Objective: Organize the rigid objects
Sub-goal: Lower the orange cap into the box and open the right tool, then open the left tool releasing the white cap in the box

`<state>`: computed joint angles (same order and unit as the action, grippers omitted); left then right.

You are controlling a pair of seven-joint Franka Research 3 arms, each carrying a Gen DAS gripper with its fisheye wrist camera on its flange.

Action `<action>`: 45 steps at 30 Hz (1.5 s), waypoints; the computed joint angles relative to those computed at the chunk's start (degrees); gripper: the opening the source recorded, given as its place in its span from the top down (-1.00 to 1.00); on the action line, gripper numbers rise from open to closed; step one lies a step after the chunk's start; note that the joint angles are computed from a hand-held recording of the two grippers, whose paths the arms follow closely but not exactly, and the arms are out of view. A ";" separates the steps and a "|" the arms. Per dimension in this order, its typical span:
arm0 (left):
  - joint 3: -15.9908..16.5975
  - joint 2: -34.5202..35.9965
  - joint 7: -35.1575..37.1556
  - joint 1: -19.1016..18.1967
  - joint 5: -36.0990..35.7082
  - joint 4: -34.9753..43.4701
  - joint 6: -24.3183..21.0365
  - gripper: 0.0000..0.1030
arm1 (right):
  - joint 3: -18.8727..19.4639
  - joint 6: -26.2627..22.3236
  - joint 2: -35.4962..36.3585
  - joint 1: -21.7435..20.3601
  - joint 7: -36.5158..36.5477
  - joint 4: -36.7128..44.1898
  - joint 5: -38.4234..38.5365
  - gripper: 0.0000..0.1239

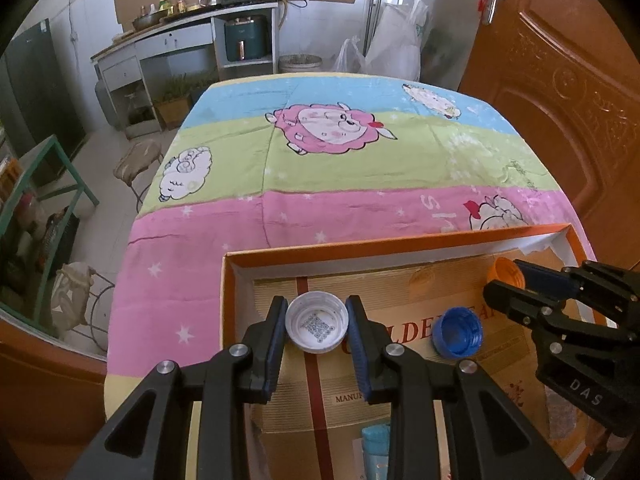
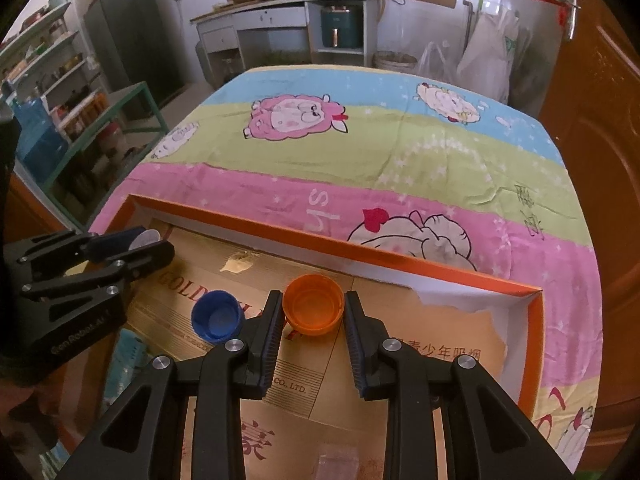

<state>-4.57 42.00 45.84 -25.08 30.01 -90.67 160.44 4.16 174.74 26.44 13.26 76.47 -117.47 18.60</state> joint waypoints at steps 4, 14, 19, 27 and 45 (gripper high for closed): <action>-0.31 0.66 0.61 0.12 -0.59 1.04 -0.99 0.41 | -2.08 -0.40 0.48 1.88 1.36 0.31 -1.36 0.51; -1.41 1.05 1.37 1.33 -2.26 0.92 1.03 0.40 | -3.61 0.83 0.27 3.41 3.74 -0.48 -3.55 0.38; -0.80 0.57 1.30 0.85 -2.71 -0.08 2.91 0.40 | -2.76 1.20 -0.02 2.63 3.52 -0.80 -3.34 0.32; 1.24 -0.61 -0.90 -0.66 -0.96 -1.25 3.70 0.40 | -3.74 2.04 -0.77 3.67 4.21 -1.74 -3.94 0.31; 7.04 -9.18 -12.53 -5.01 8.86 -12.58 11.61 -0.14 | 0.11 5.80 -8.89 0.84 3.13 -10.71 -0.64 0.04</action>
